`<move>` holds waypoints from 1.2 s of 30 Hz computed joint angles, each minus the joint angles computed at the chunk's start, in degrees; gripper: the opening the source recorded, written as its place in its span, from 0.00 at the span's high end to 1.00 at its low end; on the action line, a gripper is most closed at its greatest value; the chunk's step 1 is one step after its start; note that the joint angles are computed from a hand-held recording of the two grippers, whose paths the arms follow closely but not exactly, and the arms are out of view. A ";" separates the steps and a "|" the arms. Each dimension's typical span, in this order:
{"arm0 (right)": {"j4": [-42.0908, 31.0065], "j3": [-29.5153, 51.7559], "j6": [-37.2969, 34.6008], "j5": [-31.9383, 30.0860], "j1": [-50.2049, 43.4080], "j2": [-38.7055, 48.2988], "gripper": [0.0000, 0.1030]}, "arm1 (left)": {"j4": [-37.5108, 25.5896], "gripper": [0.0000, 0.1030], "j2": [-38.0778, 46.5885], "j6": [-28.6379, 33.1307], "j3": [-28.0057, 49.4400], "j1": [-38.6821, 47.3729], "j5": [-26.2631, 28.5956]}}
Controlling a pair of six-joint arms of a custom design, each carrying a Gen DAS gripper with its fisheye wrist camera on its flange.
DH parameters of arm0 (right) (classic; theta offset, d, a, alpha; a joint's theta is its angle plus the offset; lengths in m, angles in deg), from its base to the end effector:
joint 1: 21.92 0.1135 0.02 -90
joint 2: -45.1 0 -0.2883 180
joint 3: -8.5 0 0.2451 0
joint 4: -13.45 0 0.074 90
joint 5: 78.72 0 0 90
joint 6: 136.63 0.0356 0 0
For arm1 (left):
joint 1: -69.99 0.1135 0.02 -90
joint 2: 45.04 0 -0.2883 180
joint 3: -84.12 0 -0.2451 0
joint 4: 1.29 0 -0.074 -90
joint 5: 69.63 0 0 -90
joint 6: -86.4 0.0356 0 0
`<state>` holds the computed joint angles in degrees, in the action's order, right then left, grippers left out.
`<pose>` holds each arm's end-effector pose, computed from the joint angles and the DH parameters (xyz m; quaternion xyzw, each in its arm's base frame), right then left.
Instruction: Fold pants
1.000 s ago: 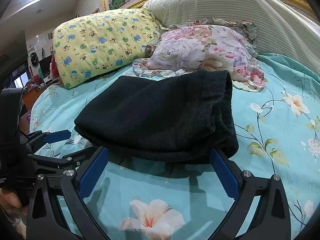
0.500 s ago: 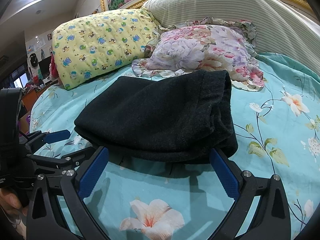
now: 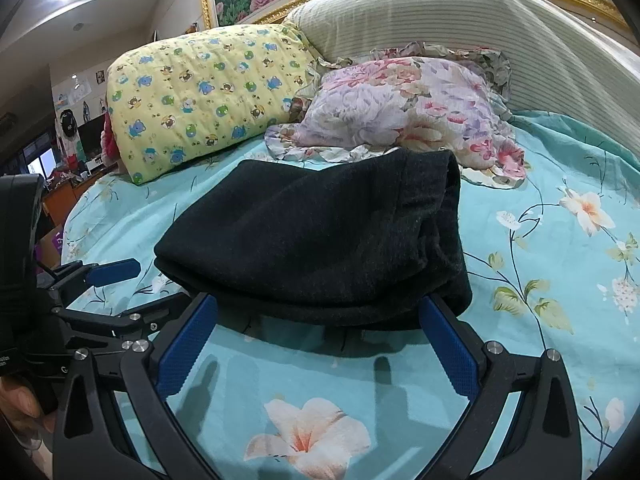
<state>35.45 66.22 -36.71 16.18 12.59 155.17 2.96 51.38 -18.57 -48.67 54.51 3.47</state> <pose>0.3009 0.2032 0.1349 -0.1638 0.8514 0.1535 0.4740 0.2811 -0.0671 0.1381 -0.0522 0.9140 0.0315 0.4012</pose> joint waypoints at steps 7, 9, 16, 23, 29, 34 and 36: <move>-0.03 -0.17 0.18 0.11 0.13 -0.31 0.02 | 0.11 0.12 -0.36 -0.21 -0.20 0.19 0.10; -0.15 -0.19 0.17 -0.06 0.05 -0.48 0.02 | 0.10 0.12 -0.63 -0.20 -0.33 0.21 0.08; 0.23 -0.52 0.18 0.30 0.06 -0.94 0.02 | 0.19 0.12 -1.84 -0.21 -0.91 -0.13 -0.29; 1.22 -1.37 0.07 0.58 0.08 -2.02 0.02 | 0.70 0.12 -3.30 -0.53 -1.47 -0.39 -0.97; 1.36 -1.36 0.05 0.57 -0.22 -2.64 0.02 | 0.20 0.12 -4.16 0.29 -0.60 -0.42 -1.39; 1.30 -1.15 0.24 0.75 -0.43 -3.00 0.02 | -0.91 0.12 -4.05 -0.32 0.71 0.60 -0.43; 1.05 -0.97 0.41 0.80 -0.57 -3.02 0.01 | -1.45 0.12 -3.61 -0.61 1.33 1.03 -0.08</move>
<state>36.49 65.24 -36.29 16.98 12.02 152.15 1.50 47.77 -19.19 -47.34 55.53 3.39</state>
